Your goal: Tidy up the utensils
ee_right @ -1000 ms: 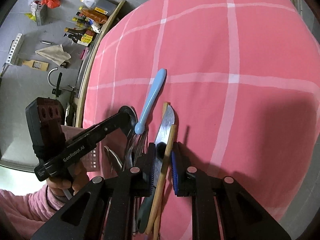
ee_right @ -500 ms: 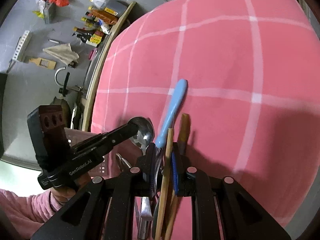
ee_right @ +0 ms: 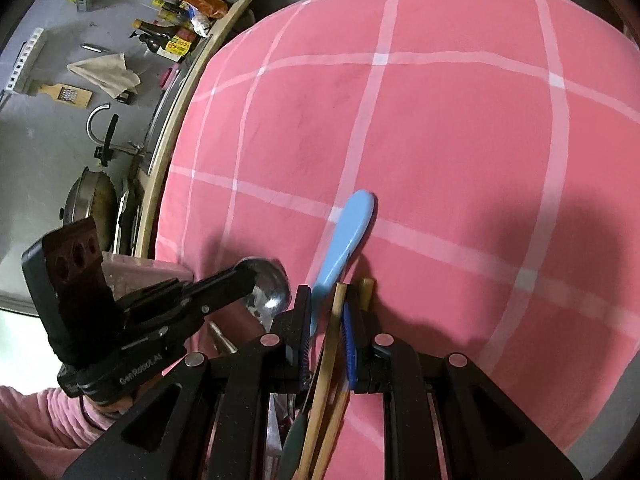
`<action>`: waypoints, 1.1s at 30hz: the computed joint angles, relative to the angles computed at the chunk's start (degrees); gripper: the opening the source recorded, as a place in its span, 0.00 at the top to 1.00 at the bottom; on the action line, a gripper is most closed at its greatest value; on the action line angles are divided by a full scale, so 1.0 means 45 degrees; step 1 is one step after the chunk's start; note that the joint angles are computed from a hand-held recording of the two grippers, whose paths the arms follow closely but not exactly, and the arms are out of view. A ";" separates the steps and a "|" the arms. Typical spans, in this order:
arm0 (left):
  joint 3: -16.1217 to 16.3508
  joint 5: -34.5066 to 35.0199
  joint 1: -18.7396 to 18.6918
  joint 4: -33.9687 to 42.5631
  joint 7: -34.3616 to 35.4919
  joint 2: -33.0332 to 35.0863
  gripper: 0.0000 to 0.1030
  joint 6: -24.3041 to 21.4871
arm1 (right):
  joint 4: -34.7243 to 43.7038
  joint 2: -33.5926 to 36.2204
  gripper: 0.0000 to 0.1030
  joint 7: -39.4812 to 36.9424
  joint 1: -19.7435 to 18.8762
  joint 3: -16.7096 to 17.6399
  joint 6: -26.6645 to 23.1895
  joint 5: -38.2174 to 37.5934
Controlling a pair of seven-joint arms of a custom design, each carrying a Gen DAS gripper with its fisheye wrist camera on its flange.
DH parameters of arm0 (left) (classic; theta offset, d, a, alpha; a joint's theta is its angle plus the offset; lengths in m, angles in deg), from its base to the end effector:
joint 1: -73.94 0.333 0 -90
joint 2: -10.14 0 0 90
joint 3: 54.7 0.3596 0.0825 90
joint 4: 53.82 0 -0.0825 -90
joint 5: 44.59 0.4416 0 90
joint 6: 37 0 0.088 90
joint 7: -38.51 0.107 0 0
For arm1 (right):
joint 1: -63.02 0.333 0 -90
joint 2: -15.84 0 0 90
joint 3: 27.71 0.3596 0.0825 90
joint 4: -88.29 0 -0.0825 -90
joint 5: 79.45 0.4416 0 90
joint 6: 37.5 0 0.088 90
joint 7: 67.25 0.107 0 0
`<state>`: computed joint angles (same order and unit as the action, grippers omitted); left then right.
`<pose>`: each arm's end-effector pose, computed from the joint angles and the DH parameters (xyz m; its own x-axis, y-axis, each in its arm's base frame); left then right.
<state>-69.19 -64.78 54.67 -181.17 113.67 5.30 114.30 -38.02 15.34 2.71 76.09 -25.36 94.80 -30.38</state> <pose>0.4997 -0.3263 0.4763 -0.1344 -0.9175 0.3744 -0.9344 -0.0085 -0.3562 0.5641 0.1712 0.4110 0.0931 -0.7938 -0.6011 -0.9902 -0.0105 -0.1394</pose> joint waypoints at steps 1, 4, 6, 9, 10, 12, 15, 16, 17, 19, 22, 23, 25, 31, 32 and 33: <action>0.0005 -0.0007 -0.0002 0.0001 0.0015 0.0004 0.96 0.0001 | 0.0084 0.0077 0.87 0.0011 -0.0014 -0.0012 -0.0060 -0.0004; 0.0021 -0.0039 0.0000 0.0009 0.0093 0.0016 0.96 -0.0022 | 0.0240 0.0248 0.87 -0.0021 -0.0084 -0.0017 -0.0187 0.0044; 0.0015 0.0015 0.0006 0.0027 0.0100 0.0024 0.96 -0.0053 | 0.0207 0.0196 0.88 -0.0082 -0.0099 0.0010 -0.0183 0.0020; 0.0013 0.0039 0.0011 0.0047 0.0110 0.0026 0.96 -0.0097 | 0.0073 0.0000 0.90 -0.0161 -0.0107 0.0000 -0.0223 0.0141; 0.0016 0.0027 0.0013 0.0049 0.0112 0.0025 0.97 -0.0109 | 0.0054 -0.0015 0.91 -0.0130 -0.0097 -0.0003 -0.0232 0.0076; 0.0008 0.0064 0.0021 0.0076 0.0052 0.0046 0.97 -0.0125 | 0.0010 -0.0057 0.92 -0.0105 -0.0085 -0.0014 -0.0238 0.0046; 0.0008 0.0040 0.0025 0.0083 0.0012 0.0037 0.97 -0.0155 | -0.0185 -0.0232 0.93 -0.0101 -0.0059 -0.0031 -0.0022 0.0072; 0.0004 0.0045 0.0024 0.0089 -0.0004 0.0043 0.97 -0.0156 | -0.0338 -0.0378 0.93 -0.0079 -0.0057 -0.0053 0.0126 0.0177; 0.0009 0.0040 0.0026 0.0100 0.0005 0.0046 0.97 -0.0167 | -0.0457 -0.0489 0.93 -0.0060 -0.0047 -0.0078 0.0249 0.0271; 0.0008 0.0060 0.0029 0.0100 0.0016 0.0050 0.97 -0.0155 | -0.0825 -0.0824 0.93 -0.0055 -0.0007 -0.0125 0.0718 0.0607; -0.0023 0.0183 0.0017 0.0103 0.0030 0.0038 0.97 -0.0060 | -0.1290 -0.1266 0.94 -0.0113 0.0074 -0.0268 0.1237 0.1126; -0.0037 0.0244 0.0008 0.0107 0.0015 0.0036 0.97 -0.0045 | -0.1424 -0.1380 0.94 -0.0089 0.0101 -0.0299 0.1346 0.1140; -0.0047 0.0255 -0.0021 0.0151 0.0063 0.0068 0.97 -0.0057 | -0.1653 -0.1527 0.94 -0.0079 0.0140 -0.0413 0.1375 0.1341; -0.0034 0.0123 -0.0094 0.0084 0.0296 -0.0115 0.97 0.0011 | -0.2373 -0.2063 0.94 -0.0129 0.0365 -0.0516 0.2190 0.2271; -0.0029 0.0142 -0.0095 0.0071 0.0302 -0.0150 0.97 0.0026 | -0.2514 -0.2208 0.94 -0.0144 0.0425 -0.0513 0.2466 0.2462; -0.0026 0.0185 -0.0090 0.0058 0.0277 -0.0182 0.97 0.0051 | -0.2590 -0.2302 0.94 -0.0162 0.0480 -0.0531 0.2641 0.2572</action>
